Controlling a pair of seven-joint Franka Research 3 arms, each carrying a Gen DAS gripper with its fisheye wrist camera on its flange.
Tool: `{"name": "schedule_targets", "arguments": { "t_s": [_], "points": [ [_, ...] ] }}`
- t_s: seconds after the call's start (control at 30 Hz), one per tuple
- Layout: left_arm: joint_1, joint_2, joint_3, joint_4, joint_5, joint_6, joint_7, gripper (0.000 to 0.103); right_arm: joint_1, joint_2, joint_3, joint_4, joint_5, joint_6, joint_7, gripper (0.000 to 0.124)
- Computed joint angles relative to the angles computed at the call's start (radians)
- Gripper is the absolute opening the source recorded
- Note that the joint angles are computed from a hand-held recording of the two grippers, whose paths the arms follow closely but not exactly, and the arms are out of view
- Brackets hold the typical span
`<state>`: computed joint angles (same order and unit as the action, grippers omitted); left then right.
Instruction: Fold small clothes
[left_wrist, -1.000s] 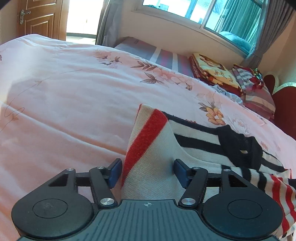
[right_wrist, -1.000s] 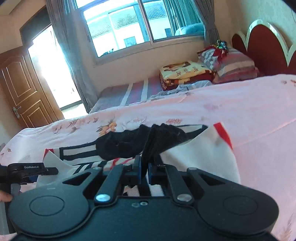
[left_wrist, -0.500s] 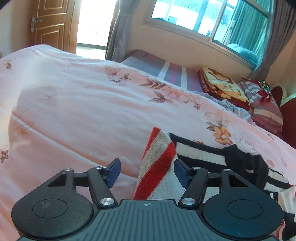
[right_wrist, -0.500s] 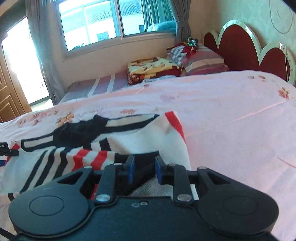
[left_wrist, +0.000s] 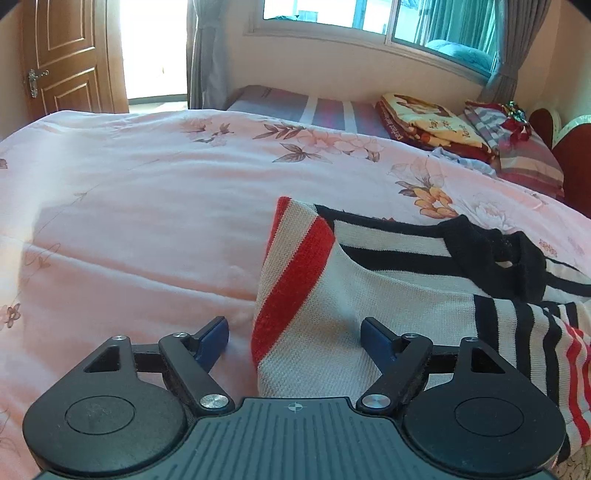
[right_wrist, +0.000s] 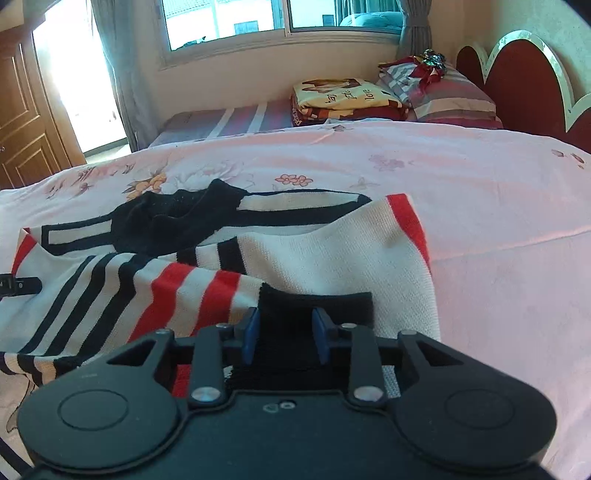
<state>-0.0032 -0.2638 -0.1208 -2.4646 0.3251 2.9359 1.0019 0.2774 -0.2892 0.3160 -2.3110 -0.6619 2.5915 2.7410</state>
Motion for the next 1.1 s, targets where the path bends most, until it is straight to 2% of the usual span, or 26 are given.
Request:
{"name": "schedule_targets", "arguments": {
  "t_s": [0.07,0.13,0.27,0.3,0.37,0.43,0.47,0.5,0.6,0.7,0.77,0.83,1.0,1.1],
  "points": [
    [-0.055,-0.064,0.044,-0.059,-0.065,0.035,0.052,0.078,0.008,-0.018,0.012,0.004,-0.008,-0.019,0.001,0.037],
    [-0.09,-0.123,0.057,-0.105,-0.087,0.044,0.1,0.078,0.01,-0.049,0.024,-0.016,-0.018,0.017,0.026,0.037],
    [-0.177,-0.203,0.072,-0.174,-0.138,0.038,0.178,0.078,0.026,-0.032,0.048,0.01,0.006,0.038,-0.016,0.036],
    [-0.177,-0.214,0.055,-0.185,-0.132,0.03,0.184,0.078,0.029,-0.025,0.057,0.018,0.003,0.037,-0.019,0.036],
    [-0.126,-0.221,-0.007,-0.203,-0.1,0.009,0.145,0.078,0.046,-0.007,0.06,0.031,0.015,0.021,-0.048,0.036],
    [-0.064,-0.229,-0.055,-0.241,-0.04,0.075,0.115,0.078,0.062,0.014,0.061,0.042,0.023,-0.05,-0.084,0.035],
    [-0.052,-0.235,-0.063,-0.251,-0.014,0.087,0.119,0.078,0.064,0.008,0.054,0.019,0.007,-0.041,-0.077,0.035],
    [-0.063,-0.239,-0.051,-0.251,-0.011,0.08,0.125,0.079,0.058,-0.012,0.047,-0.015,-0.023,-0.004,-0.054,0.035],
    [-0.108,-0.256,-0.001,-0.243,-0.048,0.028,0.133,0.079,0.056,-0.041,0.04,-0.032,-0.014,-0.036,-0.062,0.035],
    [-0.094,-0.315,-0.026,-0.252,-0.042,-0.027,0.107,0.079,0.06,-0.071,0.032,-0.049,0.039,-0.058,-0.069,0.035],
    [-0.142,-0.37,0.008,-0.274,-0.076,-0.042,0.11,0.079,0.065,-0.102,0.037,-0.058,0.071,-0.06,-0.071,0.037],
    [-0.196,-0.413,0.034,-0.285,-0.116,-0.07,0.122,0.079,0.067,-0.138,0.047,-0.078,0.095,-0.025,-0.064,0.037],
    [-0.289,-0.459,0.03,-0.317,-0.18,-0.129,0.132,0.079,0.096,-0.152,0.089,-0.081,0.183,0.016,-0.122,0.036],
    [-0.286,-0.456,-0.004,-0.34,-0.188,-0.165,0.103,0.079,0.111,-0.131,0.113,-0.075,0.205,-0.017,-0.176,0.036]
  ]
}}
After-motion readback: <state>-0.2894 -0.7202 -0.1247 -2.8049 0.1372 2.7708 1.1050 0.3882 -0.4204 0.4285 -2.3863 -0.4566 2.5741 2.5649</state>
